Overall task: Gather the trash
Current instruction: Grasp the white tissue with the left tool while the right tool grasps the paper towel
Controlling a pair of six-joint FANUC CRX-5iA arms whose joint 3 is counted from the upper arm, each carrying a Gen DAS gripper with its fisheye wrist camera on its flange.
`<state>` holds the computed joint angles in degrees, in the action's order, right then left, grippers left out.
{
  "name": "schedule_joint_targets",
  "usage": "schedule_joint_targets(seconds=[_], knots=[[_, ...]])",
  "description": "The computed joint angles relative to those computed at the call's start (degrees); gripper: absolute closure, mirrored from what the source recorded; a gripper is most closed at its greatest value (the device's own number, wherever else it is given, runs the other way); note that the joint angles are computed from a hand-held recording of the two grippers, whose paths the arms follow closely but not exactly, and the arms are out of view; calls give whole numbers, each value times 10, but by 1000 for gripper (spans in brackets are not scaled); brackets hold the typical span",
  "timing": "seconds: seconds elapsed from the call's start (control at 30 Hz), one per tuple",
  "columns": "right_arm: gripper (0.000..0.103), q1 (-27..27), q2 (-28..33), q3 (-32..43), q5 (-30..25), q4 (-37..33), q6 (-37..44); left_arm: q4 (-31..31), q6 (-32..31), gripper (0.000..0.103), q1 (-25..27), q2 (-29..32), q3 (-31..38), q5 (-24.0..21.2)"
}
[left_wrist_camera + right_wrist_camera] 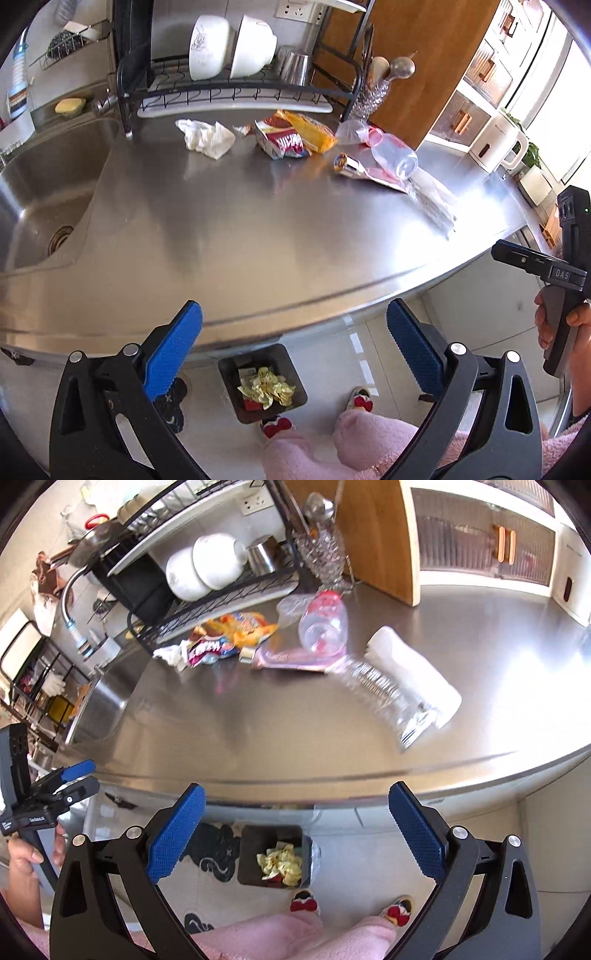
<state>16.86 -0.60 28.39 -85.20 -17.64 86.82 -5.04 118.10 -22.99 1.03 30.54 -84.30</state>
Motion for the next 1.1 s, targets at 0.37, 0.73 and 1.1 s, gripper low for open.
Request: schedule_joint_targets(seconds=[0.37,0.73,1.1], knots=[[32,-29,132,138,-1,54,5,24,-36,9,62,100,108,22],[37,-48,207,203,-30,65,-10,-29,-8,16,117,179,195,7],[54,-53,256,251,-75,55,-14,6,-30,24,167,242,236,-46]])
